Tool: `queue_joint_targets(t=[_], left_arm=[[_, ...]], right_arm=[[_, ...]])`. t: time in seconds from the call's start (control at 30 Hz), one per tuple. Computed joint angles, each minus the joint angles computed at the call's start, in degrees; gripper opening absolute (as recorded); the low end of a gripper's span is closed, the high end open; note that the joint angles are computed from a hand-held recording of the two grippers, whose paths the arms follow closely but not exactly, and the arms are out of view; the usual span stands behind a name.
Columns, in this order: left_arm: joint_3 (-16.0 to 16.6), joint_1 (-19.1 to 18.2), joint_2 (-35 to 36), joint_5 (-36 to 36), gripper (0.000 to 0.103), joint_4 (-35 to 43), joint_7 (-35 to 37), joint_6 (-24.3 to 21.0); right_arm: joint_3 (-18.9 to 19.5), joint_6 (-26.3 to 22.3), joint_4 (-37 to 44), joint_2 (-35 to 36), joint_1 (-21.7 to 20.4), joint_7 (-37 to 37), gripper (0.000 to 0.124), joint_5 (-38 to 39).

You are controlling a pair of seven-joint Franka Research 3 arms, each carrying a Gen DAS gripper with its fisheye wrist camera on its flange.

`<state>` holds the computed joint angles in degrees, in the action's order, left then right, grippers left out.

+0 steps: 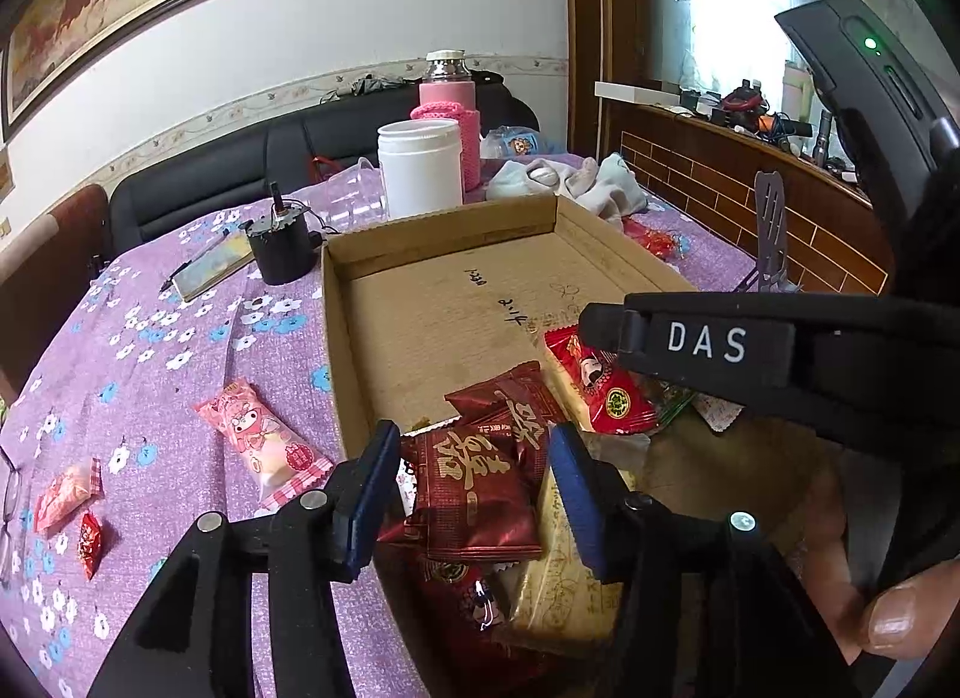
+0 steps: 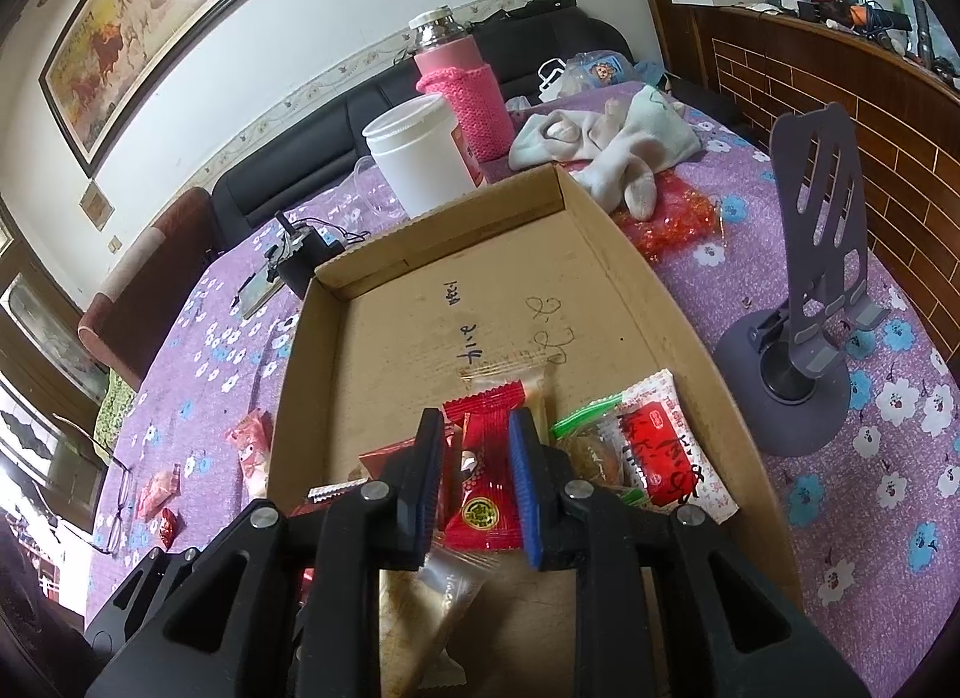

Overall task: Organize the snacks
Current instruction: 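Lower both held packs into the tray and open both grippers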

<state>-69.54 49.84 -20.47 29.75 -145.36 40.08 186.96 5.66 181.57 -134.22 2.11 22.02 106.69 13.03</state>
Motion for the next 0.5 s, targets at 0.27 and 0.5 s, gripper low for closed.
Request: queue_joint_targets(t=[0.27,0.5], left_arm=[[1.7,-1.6,-0.3,-0.7,0.054,-0.6,0.2,0.6],[2.7,-2.4,-0.3,-1.3,0.054,-0.9,0.6,0.8]], right_arm=[[0.2,0.4,-0.2,-0.2,0.0,-0.5,0.021,0.7],[0.4,0.3,-0.2,-0.2,-0.1,-1.2,0.021,1.5]])
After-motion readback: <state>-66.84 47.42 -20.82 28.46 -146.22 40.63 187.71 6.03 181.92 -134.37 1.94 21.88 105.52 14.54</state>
